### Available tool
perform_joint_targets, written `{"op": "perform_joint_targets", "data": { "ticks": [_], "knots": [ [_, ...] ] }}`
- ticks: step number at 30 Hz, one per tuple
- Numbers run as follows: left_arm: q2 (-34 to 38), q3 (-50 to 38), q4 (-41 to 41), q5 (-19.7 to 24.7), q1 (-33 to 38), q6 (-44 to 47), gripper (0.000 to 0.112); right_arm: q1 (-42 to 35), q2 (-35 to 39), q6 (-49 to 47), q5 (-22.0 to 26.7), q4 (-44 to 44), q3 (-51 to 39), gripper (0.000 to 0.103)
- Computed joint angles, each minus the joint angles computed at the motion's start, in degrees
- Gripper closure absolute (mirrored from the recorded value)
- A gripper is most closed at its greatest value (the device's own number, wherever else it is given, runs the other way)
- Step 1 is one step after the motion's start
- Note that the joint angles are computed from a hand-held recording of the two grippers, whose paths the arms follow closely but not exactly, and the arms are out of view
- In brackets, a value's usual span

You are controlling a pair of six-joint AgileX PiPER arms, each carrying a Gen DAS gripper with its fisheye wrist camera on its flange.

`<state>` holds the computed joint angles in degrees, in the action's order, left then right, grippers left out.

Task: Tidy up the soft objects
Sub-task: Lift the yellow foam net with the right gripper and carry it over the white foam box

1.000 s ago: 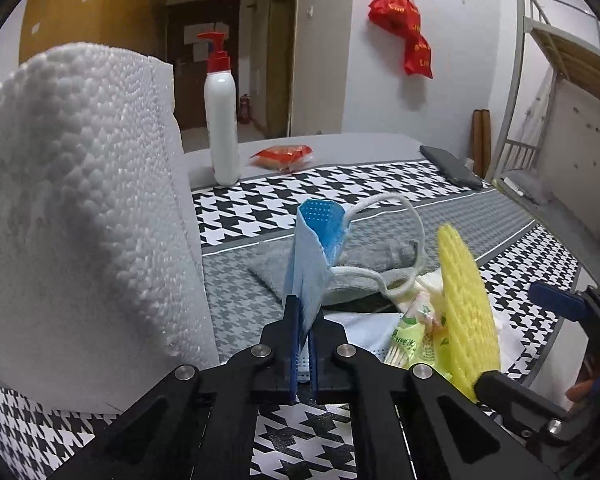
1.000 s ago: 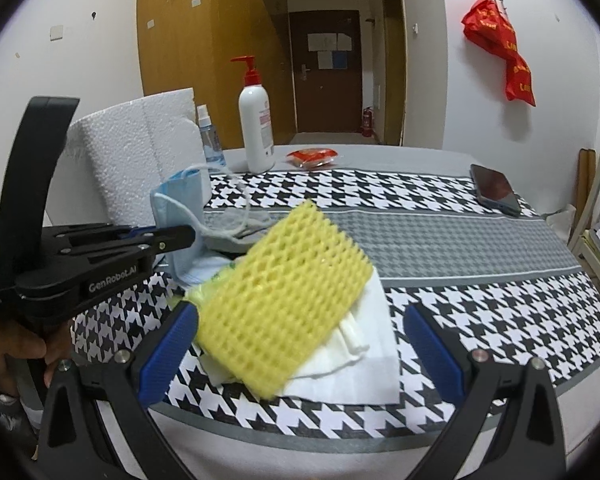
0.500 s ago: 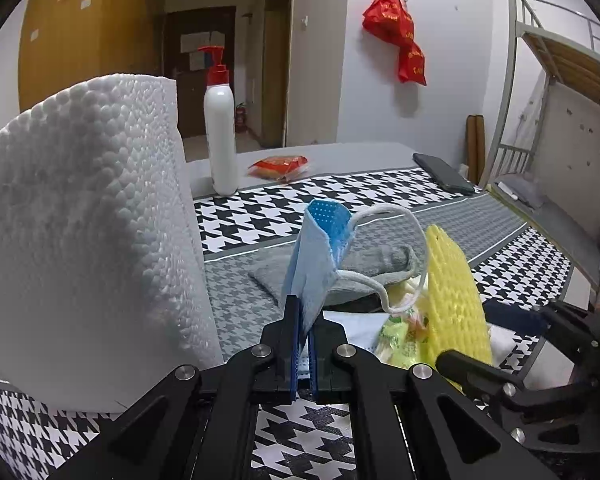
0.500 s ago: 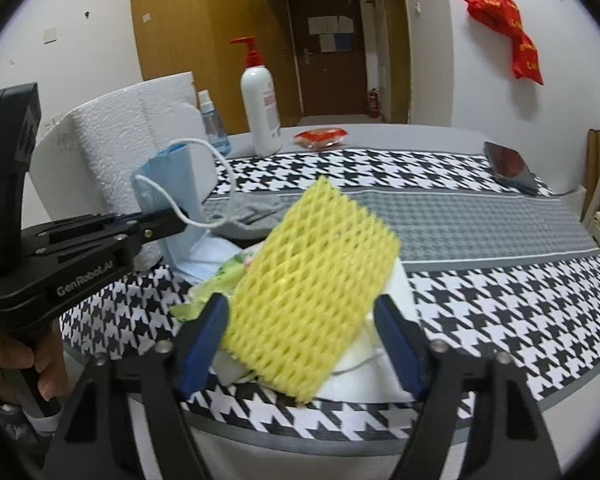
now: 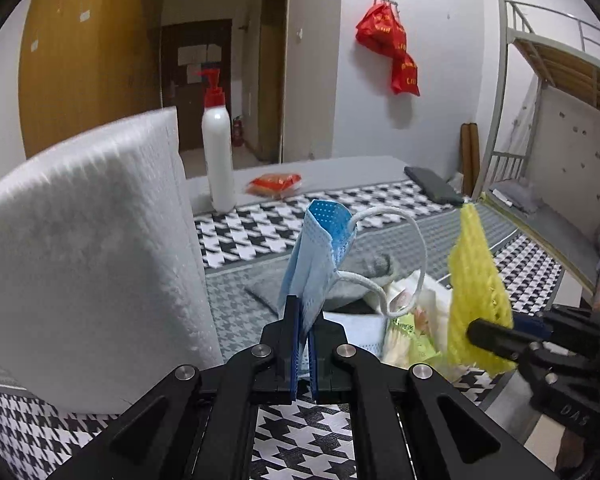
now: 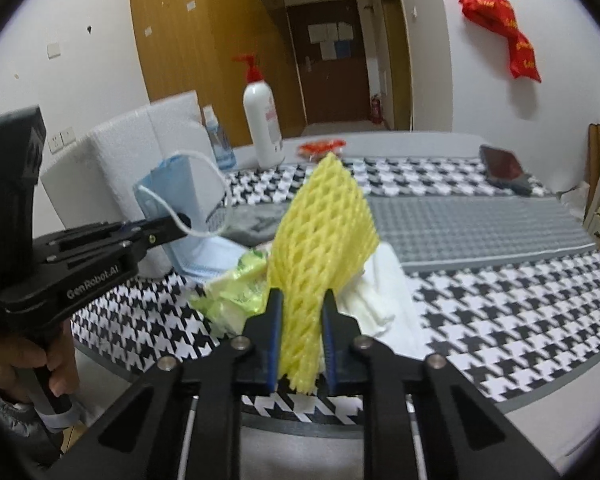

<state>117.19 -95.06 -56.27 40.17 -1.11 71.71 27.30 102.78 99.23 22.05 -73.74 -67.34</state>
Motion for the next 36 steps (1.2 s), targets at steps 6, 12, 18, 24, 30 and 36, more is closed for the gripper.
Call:
{"op": "perform_joint_targets", "data": {
  "ticks": [6,12,18,24,30,36],
  "knots": [
    [-4.1,3.0,-4.2,-0.6,1.1,3.9,0.108,1.8,-3.2,4.3,3.7,-3.8,2.3,0.082],
    [-7.5,6.8,-8.0,-0.8,2.3,7.8,0.108,4.3,-4.9,6.1,7.5,-5.4,3.7,0.082],
    [-9.3,10.2,-11.6,-1.1,3.8,11.7,0.108,6.1,-5.9,6.5,9.8,-5.5,4.3,0.082],
    [-11.2,11.8,-14.0,-0.5,6.0,14.2,0.108,8.4,-7.7,8.2,13.1,-7.1,4.9,0.082],
    [-12.2,12.5,-15.6,-0.2,7.6,15.8,0.108,9.6,-8.0,7.9,14.7,-7.1,4.4,0.082],
    [-13.3,14.6,-17.7,0.0,9.6,18.3,0.108,10.3,-7.4,7.0,15.2,-6.4,3.4,0.082]
  ]
}}
